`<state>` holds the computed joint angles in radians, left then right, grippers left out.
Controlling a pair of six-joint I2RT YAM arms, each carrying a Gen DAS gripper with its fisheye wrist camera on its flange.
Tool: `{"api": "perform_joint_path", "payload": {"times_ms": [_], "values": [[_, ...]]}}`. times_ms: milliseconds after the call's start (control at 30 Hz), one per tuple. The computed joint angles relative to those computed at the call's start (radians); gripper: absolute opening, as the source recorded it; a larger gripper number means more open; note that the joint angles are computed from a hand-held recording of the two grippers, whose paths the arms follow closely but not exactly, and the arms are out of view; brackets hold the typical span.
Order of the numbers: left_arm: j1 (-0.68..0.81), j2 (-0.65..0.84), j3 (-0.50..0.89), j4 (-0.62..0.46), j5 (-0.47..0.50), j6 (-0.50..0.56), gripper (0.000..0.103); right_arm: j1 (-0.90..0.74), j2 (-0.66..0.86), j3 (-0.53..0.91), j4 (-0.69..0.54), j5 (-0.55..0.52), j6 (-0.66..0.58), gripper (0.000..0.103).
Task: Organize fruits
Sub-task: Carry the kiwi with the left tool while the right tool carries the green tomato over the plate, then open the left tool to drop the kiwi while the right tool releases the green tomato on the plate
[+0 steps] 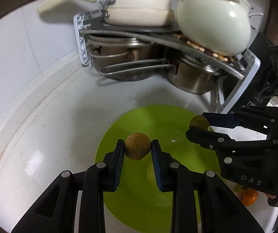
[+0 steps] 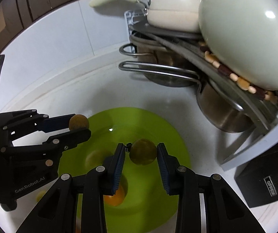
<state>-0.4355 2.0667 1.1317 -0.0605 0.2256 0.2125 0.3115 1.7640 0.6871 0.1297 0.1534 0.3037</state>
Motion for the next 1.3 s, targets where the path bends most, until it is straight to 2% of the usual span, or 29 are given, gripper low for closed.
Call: {"api": "perform_joint_path", "payload": {"times_ms": [433,700,1000,1300], "values": [[-0.002,0.119,0.124,-0.057,0.000,-0.001,0.029,-0.042,0.102,0.070,-0.003,-0.047,-0.027,0.035],[0.001,0.085,0.081,-0.036,-0.019,-0.012,0.041,-0.037,0.103,0.068,-0.003,-0.028,-0.016,0.036],[-0.006,-0.063,-0.073,0.041,-0.056,-0.015,0.047,0.014,-0.029,-0.021,-0.005,0.047,-0.004,0.036],[0.002,-0.310,-0.277,0.110,-0.041,-0.031,0.059,0.132,-0.263,-0.129,-0.063,0.151,0.058,0.038]]}}
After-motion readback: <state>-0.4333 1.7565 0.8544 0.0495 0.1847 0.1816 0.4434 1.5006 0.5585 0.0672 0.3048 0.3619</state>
